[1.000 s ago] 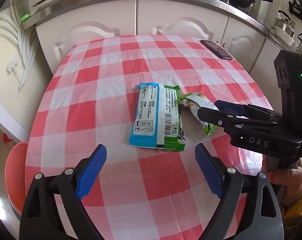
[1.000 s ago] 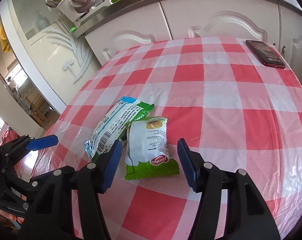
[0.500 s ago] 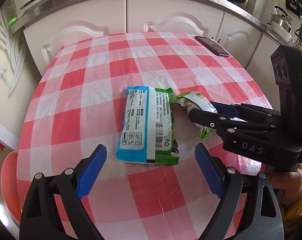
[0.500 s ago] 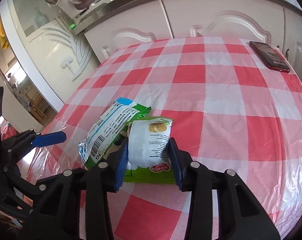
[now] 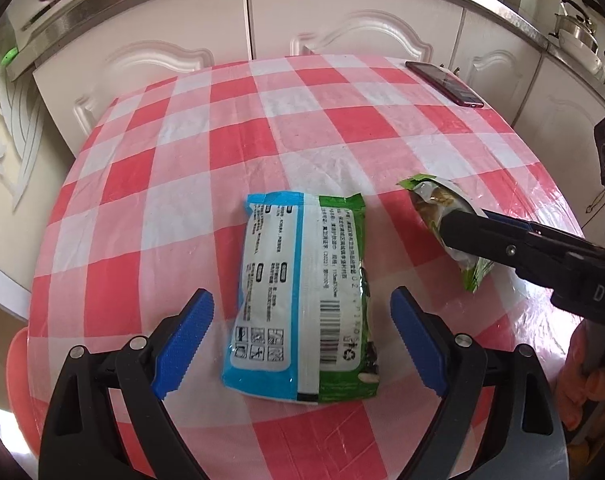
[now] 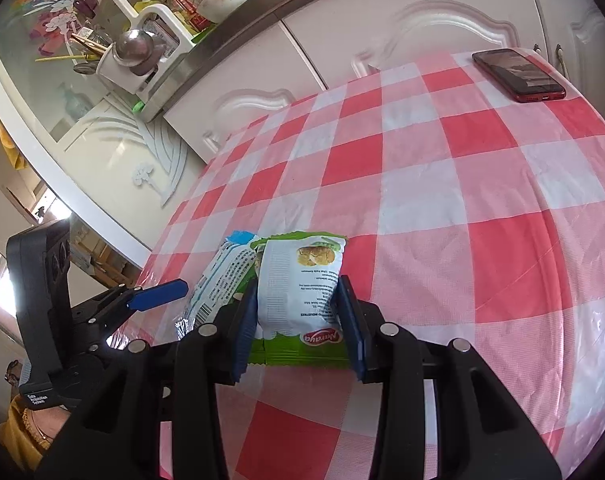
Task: Collect trash
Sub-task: 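Grasp the blue-green wipes packet with the left tool while the right tool grasps the green snack bag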
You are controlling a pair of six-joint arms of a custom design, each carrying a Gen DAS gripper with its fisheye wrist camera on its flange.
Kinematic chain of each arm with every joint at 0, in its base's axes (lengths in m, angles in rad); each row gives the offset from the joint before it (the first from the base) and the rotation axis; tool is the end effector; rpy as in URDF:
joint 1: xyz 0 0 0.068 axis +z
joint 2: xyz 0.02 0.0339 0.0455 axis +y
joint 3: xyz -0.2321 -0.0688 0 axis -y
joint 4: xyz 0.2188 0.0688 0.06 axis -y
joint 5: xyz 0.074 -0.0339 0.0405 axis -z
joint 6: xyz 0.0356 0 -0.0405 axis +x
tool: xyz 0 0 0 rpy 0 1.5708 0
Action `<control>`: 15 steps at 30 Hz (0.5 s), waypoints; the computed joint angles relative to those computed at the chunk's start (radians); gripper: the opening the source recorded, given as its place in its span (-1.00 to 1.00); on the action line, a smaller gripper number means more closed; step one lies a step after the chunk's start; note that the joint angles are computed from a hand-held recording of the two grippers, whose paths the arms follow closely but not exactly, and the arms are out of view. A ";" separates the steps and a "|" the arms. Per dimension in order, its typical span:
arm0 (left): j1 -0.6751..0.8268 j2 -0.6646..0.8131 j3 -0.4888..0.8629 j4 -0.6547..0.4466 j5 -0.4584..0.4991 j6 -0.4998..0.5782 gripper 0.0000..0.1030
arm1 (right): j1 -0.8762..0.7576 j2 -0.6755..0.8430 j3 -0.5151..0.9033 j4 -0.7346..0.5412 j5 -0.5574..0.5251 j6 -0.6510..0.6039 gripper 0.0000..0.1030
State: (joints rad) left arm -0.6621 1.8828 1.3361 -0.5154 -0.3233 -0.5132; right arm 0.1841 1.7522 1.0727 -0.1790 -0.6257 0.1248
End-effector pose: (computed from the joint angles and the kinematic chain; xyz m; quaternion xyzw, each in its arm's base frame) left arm 0.2923 -0.2135 0.1778 0.0307 0.9556 -0.0080 0.2930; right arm 0.3275 0.0822 0.1731 -0.1337 0.8882 0.3361 0.2834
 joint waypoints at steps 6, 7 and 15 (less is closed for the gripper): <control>0.009 0.032 0.008 0.031 0.009 0.005 0.70 | 0.000 0.003 0.001 0.002 -0.001 -0.003 -0.22; 0.009 0.032 0.006 0.037 0.001 0.001 0.64 | -0.001 0.002 0.000 0.004 -0.002 -0.003 -0.22; -0.004 0.010 -0.035 0.093 -0.050 -0.032 0.17 | 0.003 0.001 -0.005 0.016 0.005 -0.007 -0.22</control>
State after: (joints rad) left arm -0.6657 1.8927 1.3014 -0.4226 -0.3734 -0.5456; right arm 0.1875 1.7531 1.0679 -0.1626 -0.6202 0.1180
